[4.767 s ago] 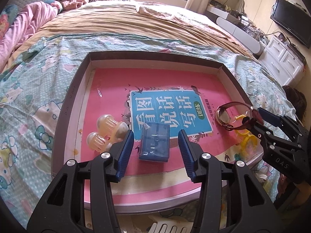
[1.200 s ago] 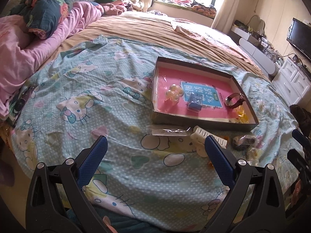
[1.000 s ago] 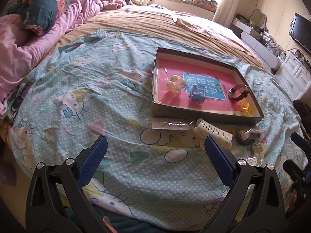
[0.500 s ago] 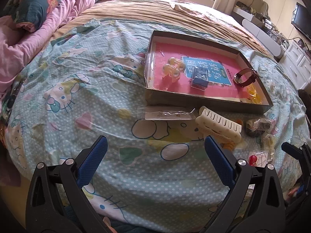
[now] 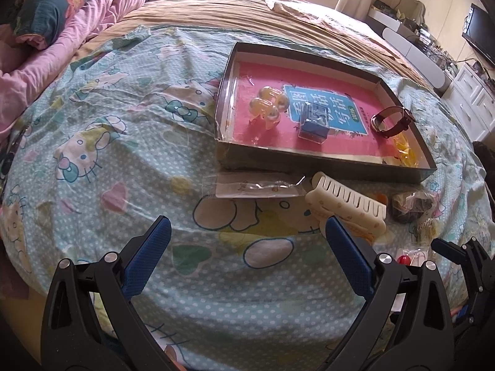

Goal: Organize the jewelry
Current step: 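Move the right tool to the red-bead earring bag while the left approaches the stud bag, then close the right tool on the red-bead bag while the left grasps the clear stud bag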

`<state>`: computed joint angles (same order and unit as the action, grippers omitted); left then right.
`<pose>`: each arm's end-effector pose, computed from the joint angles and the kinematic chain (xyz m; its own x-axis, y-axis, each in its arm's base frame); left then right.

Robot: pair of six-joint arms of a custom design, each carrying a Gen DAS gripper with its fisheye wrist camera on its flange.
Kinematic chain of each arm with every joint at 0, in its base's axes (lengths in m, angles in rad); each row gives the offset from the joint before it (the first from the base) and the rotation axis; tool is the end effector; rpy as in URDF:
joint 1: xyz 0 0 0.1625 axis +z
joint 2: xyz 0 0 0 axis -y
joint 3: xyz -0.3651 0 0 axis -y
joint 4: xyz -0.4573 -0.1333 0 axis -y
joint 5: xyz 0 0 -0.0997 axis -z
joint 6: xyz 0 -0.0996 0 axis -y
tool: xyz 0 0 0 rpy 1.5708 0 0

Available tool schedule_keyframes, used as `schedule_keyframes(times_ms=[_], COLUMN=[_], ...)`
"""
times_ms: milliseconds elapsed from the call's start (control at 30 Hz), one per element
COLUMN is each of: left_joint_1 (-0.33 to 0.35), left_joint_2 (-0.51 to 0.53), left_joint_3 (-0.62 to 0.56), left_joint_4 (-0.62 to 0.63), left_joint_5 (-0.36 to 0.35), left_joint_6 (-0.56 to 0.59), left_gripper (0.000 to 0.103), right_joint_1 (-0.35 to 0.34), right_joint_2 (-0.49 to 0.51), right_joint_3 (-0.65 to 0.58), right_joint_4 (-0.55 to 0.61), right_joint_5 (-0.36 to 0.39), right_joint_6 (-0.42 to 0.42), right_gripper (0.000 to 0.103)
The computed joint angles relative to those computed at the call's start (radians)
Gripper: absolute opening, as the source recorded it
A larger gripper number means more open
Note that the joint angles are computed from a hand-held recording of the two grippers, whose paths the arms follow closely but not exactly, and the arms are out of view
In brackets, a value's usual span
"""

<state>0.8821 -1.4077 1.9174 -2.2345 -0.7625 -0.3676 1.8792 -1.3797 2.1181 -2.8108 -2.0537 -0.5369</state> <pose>-0.2022 -0.5687 0.2469 -0.7891 0.0556 -0.6117 0.3691 0.8389 -0.3999 0.2461 -0.4856 0.1837 -0.6472 -0.4755 0.5958 -0.6950 0.6892 -0.2049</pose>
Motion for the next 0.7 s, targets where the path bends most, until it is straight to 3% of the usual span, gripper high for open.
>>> schedule_keyframes(times_ms=[500,700], left_joint_1=[0.051,0.076], left_joint_2=[0.058,0.082], left_joint_3=[-0.055,-0.084], left_joint_4=[-0.043,-0.034], left_joint_5=[-0.044,-0.093], left_joint_6=[0.001,-0.005], left_gripper=[0.093,0.088], right_joint_1=[-0.011,-0.014], right_joint_2=[0.042,0.061], right_joint_3=[-0.025,-0.030], right_joint_4=[-0.015,-0.017], right_joint_5=[0.029,0.027], right_joint_6=[0.007,0.004], right_gripper=[0.098,0.094])
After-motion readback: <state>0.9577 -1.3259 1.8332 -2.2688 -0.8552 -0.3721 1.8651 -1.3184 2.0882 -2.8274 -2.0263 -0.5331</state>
